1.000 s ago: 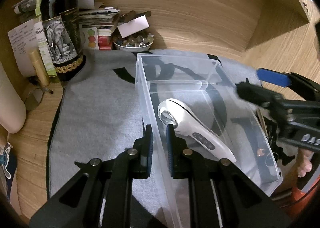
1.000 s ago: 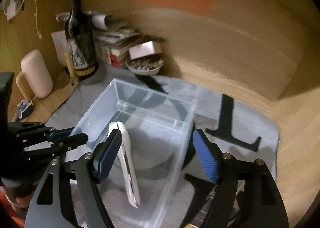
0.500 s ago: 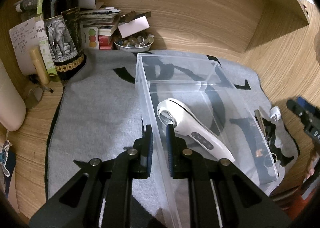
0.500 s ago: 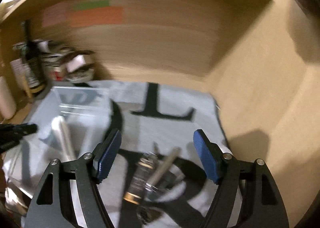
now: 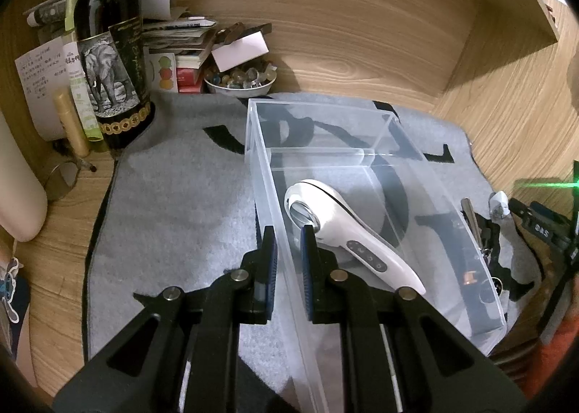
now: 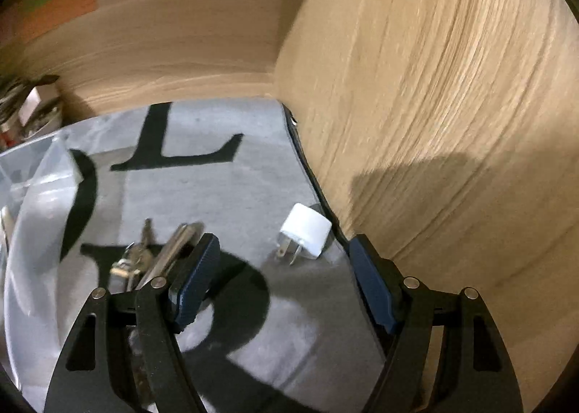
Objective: Organize rigid objects
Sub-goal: 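Reach to the white plug adapter and grasp it with the right gripper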
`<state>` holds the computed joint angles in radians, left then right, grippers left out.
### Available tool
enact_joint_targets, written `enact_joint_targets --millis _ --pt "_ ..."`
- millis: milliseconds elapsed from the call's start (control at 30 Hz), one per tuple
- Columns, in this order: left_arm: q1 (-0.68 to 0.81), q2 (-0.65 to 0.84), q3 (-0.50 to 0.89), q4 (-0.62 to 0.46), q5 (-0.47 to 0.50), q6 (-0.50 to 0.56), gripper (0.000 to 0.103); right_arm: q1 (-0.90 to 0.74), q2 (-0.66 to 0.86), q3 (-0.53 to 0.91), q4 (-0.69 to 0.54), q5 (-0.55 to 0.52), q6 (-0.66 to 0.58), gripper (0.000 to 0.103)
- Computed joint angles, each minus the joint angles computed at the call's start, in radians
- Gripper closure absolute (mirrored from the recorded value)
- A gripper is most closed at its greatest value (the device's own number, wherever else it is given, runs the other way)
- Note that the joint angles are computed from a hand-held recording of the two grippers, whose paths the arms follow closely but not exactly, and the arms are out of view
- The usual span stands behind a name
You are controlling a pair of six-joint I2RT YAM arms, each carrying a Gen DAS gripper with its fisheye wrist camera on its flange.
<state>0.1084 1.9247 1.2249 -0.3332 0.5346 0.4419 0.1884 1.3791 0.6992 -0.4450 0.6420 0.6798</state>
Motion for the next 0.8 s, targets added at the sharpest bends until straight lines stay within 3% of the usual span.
enact_joint_targets --millis 333,500,567,800 --pt "-0.001 0.010 0.027 -0.031 0.000 0.013 0.090 -0.172 0.067 -0.027 0.147 -0.215 -0.090 0.035" --pt "-0.004 0.010 0.026 -0.031 -0.007 0.016 0.091 -0.246 0.145 0.003 0.196 -0.302 -0.126 0.059" --pt "-0.006 0.009 0.023 -0.025 -0.009 0.013 0.091 -0.254 0.168 0.013 0.209 -0.313 -0.131 0.065" --pt "-0.007 -0.005 0.012 -0.010 -0.019 0.002 0.091 -0.215 0.172 0.029 0.221 -0.254 -0.157 0.067"
